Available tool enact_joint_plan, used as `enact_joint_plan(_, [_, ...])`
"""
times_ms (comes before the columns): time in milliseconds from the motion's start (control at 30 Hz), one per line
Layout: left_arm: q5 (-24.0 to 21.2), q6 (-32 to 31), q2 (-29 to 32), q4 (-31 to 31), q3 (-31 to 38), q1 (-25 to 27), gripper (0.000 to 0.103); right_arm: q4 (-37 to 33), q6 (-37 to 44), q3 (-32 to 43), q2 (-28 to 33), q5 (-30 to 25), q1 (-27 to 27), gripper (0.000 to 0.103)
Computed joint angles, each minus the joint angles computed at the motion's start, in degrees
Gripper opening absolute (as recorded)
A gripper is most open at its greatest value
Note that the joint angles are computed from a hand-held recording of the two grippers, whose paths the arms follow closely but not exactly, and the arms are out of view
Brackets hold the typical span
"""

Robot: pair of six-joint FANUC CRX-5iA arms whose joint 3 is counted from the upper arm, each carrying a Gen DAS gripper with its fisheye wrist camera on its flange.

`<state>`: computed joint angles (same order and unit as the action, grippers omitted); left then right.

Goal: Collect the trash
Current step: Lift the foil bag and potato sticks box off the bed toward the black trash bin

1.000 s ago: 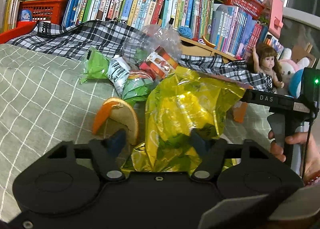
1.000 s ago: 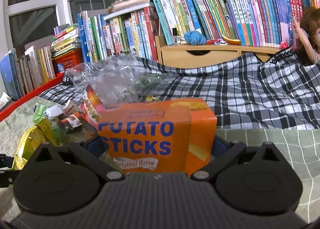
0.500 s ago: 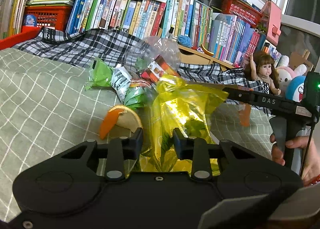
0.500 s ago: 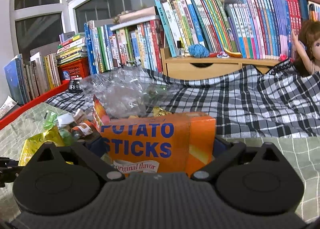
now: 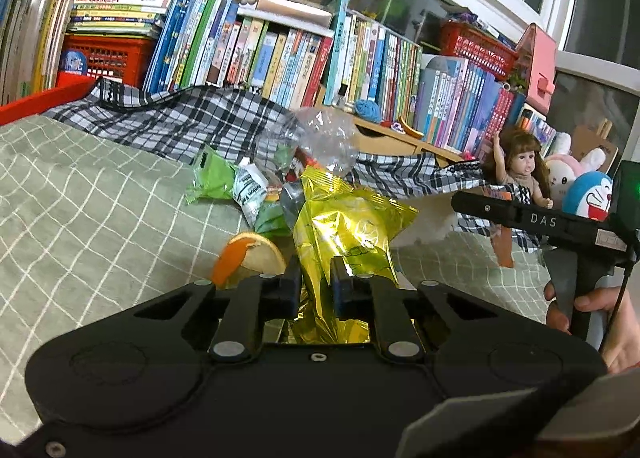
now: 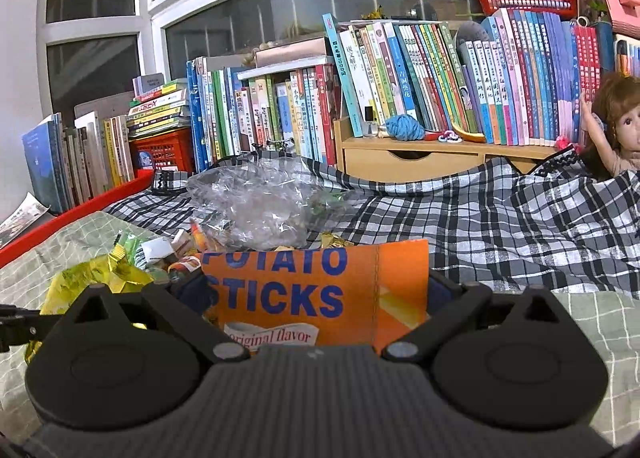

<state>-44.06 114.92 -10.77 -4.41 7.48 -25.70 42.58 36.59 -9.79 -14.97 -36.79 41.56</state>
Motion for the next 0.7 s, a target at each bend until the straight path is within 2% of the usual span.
enact_joint_plan(533, [-0.7, 2.15, -4.23, -1.73, -0.97, -0.87, 0.014, 5.79, -2.29, -1.74, -3.78, -3.11, 4.21, 0.099])
enact_joint_plan(700, [-0.67, 1.54, -5.25, -1.57, -1.35, -1.35, 0.013, 7.67, -2.56, -1.67, -4.52, -6.39, 6.32, 0.099])
